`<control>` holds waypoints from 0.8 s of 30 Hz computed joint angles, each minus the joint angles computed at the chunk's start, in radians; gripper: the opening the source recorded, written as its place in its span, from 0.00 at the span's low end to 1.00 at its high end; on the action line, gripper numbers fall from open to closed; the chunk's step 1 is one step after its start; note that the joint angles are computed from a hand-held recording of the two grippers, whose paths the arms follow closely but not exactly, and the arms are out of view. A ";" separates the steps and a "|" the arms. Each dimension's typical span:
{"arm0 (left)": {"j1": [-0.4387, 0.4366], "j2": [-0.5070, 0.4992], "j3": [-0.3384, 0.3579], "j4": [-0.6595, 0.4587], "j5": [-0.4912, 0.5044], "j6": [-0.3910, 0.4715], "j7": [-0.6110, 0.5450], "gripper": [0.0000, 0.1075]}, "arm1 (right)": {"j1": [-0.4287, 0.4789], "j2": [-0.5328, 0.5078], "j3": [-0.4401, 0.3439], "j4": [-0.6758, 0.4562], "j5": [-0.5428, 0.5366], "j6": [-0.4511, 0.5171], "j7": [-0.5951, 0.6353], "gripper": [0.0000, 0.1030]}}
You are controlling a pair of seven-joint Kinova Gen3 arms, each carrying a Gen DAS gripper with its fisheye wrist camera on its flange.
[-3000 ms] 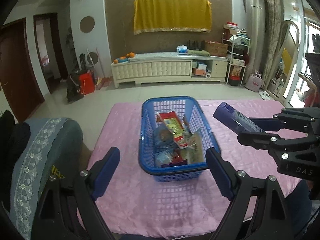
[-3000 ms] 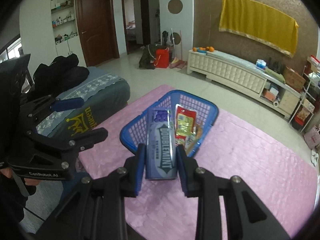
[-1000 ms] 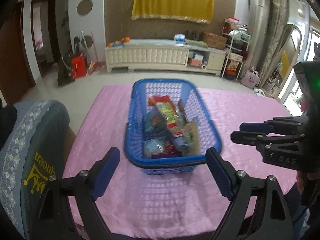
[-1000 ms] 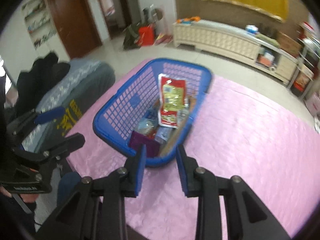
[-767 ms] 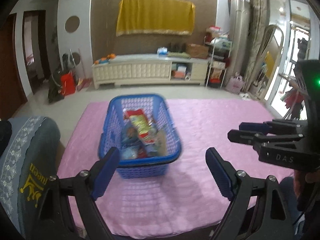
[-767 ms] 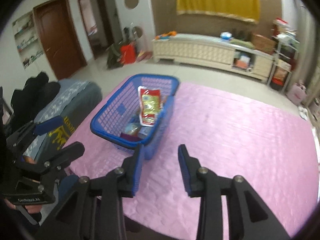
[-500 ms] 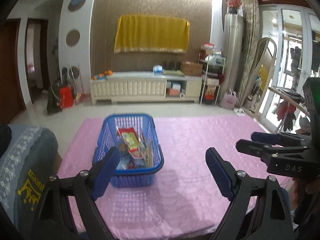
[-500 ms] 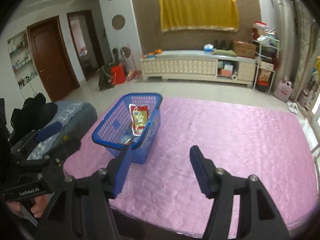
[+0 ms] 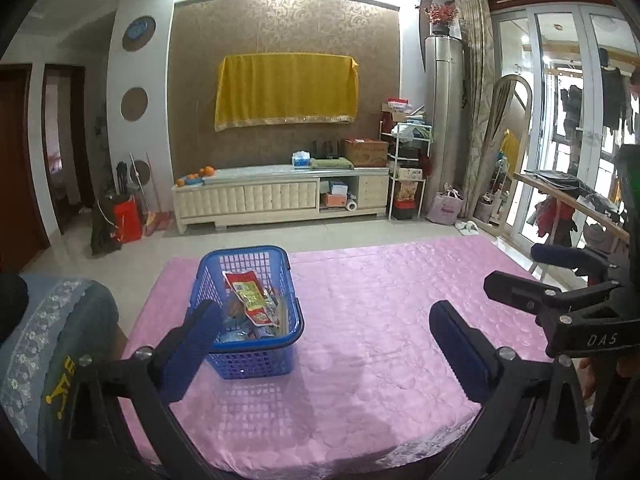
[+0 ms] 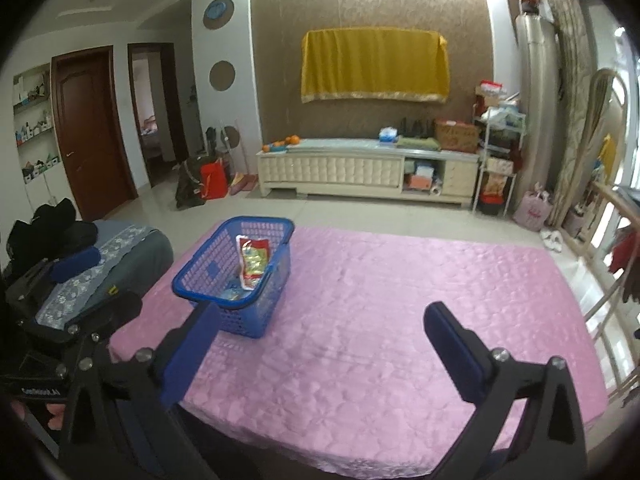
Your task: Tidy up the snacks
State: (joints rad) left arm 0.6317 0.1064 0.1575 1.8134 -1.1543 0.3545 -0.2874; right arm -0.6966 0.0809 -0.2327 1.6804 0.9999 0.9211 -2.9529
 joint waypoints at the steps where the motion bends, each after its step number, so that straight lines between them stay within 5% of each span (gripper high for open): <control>1: 0.006 0.001 0.001 0.000 -0.008 0.010 0.007 0.96 | -0.015 -0.005 -0.006 0.011 0.016 0.027 -0.020 1.00; 24: 0.013 -0.009 0.021 0.004 0.010 0.005 -0.025 0.96 | -0.022 -0.035 -0.046 0.048 0.028 0.068 -0.093 1.00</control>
